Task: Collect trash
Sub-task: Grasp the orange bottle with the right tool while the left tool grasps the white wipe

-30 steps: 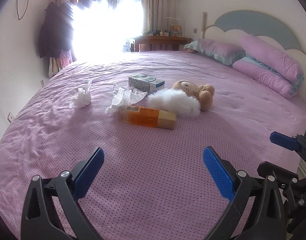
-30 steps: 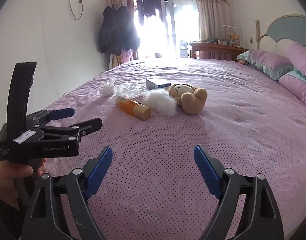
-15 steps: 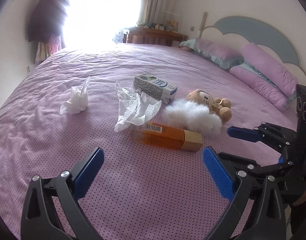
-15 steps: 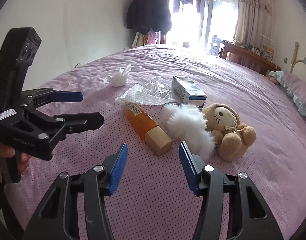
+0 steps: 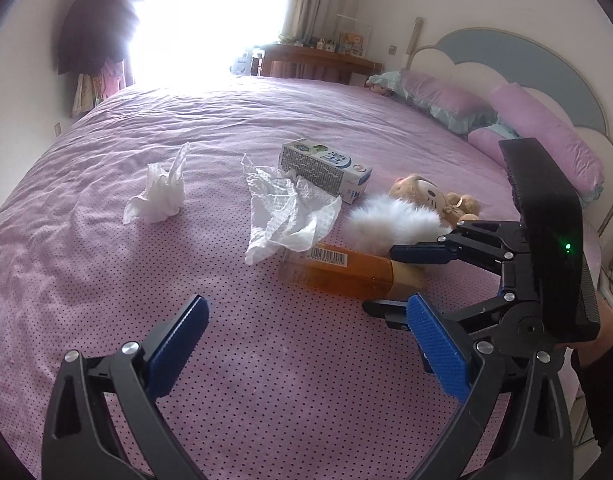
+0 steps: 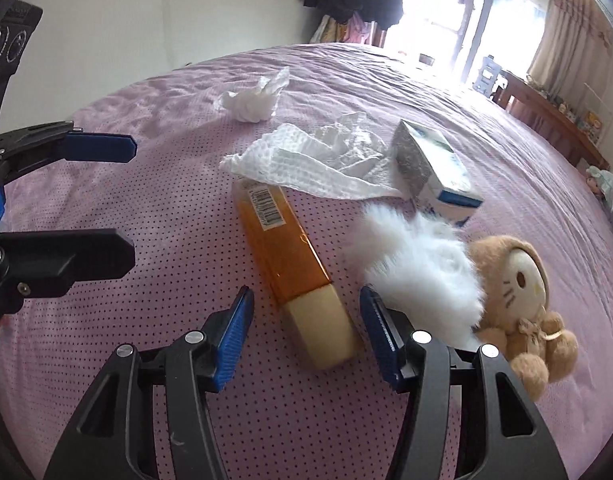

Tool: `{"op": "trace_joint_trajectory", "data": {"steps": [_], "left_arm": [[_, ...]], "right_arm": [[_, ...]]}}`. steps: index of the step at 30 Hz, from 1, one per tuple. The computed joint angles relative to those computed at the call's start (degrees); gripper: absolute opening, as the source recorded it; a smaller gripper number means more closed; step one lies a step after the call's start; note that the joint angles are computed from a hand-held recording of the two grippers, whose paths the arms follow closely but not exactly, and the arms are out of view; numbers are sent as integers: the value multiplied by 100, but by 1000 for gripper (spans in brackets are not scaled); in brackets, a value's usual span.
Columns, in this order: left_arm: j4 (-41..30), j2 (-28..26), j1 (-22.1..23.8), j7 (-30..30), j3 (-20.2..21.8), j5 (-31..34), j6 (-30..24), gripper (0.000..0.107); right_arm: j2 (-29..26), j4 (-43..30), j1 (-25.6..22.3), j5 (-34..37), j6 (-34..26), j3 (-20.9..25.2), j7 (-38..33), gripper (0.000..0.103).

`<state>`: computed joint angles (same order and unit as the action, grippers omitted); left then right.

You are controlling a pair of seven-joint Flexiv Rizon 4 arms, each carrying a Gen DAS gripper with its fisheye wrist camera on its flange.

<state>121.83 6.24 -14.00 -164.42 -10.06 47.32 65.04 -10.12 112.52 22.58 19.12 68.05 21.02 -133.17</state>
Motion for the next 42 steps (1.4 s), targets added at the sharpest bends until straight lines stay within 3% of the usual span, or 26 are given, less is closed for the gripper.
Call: {"op": "trace_joint_trajectory", "data": {"steps": [3, 9, 16, 21, 23, 25, 31, 35, 37, 38, 40, 42], "left_arm": [[68, 30, 38, 13, 54, -62, 61, 99], [135, -11, 175, 80, 122, -181, 306, 99], [-254, -316, 179, 232, 119, 79, 156, 99], [-563, -800, 72, 978, 381, -334, 289, 99], [-785, -1029, -13, 1239, 471, -436, 116, 99], [-1124, -1273, -139, 1424, 554, -476, -384, 99], [-1794, -1929, -273, 1886, 939, -925, -831, 98], [-1607, -2099, -170, 2392, 1104, -1595, -254, 80], [-1451, -2055, -163, 2469, 1201, -1795, 55, 54], [-1334, -2021, -132, 2510, 1234, -1928, 246, 46], [-1101, -1972, -69, 2630, 1277, -2197, 586, 16], [-836, -1913, -35, 2718, 1325, -2378, 1064, 10]], "right_arm": [[-133, -237, 54, -107, -368, 37, -31, 48], [-255, -386, 132, -277, -535, 24, 52, 37], [138, -18, -86, 204, -463, 18, -115, 31], [565, 247, -212, 656, -770, -192, -241, 31], [685, 261, -266, 916, -962, -313, -315, 31], [780, 223, -322, 1217, -1207, -431, -472, 31], [871, 262, -270, 1414, -1288, -588, -593, 31], [847, 223, -271, 1498, -1338, -640, -612, 31], [833, 222, -272, 1518, -1345, -643, -590, 31], [824, 222, -270, 1504, -1332, -644, -569, 31], [808, 208, -274, 1536, -1321, -642, -575, 31], [798, 205, -274, 1564, -1287, -634, -537, 31]]}}
